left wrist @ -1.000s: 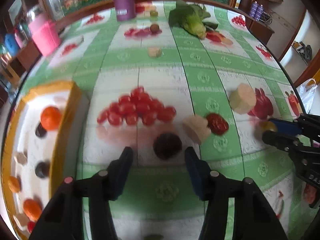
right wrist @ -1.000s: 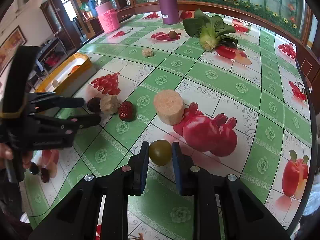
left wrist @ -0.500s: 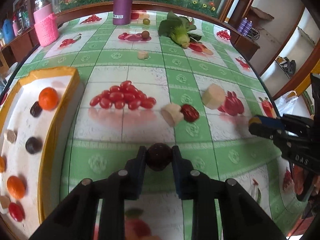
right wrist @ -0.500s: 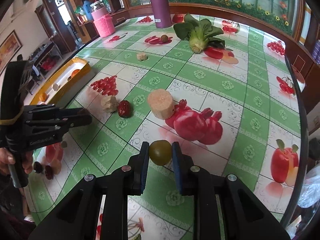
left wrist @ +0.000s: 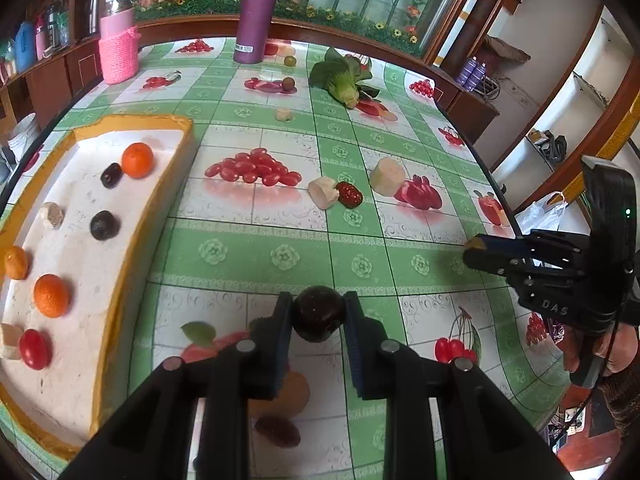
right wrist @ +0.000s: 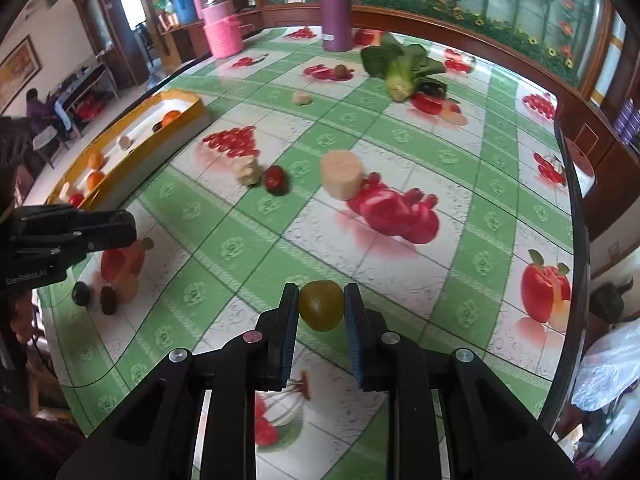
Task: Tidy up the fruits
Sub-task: 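Carry the plum and grape into the white tray and open both tools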
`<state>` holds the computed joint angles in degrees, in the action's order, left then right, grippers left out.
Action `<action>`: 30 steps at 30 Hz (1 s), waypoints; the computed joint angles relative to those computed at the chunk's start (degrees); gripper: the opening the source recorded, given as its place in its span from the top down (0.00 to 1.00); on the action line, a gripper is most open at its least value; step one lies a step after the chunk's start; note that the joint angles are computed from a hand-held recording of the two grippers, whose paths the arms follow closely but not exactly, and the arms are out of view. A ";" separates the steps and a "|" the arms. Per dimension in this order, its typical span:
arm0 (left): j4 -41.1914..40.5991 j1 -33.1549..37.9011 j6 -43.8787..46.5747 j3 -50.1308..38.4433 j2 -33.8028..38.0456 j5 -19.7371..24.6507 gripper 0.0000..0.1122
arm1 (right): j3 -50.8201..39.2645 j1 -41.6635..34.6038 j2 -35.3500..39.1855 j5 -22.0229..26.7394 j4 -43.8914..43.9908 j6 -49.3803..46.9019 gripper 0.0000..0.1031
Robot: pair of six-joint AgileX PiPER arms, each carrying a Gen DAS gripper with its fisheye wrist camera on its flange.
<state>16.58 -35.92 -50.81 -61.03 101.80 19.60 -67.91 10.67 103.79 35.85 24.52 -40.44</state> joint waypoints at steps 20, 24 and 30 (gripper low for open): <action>12.66 12.55 -12.21 23.98 -21.80 -2.09 0.75 | -19.54 22.15 9.17 4.39 -4.33 11.85 0.79; 11.29 18.04 -8.85 28.47 -25.16 -2.03 0.75 | -28.55 25.53 14.80 7.44 -5.58 14.57 0.79; -0.38 27.98 6.01 32.06 -25.70 -5.91 0.75 | -40.97 29.27 23.07 12.26 -7.17 17.23 0.79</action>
<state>16.20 -7.94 -44.80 -28.97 76.10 13.69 -108.88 39.94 126.86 48.11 17.36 -23.21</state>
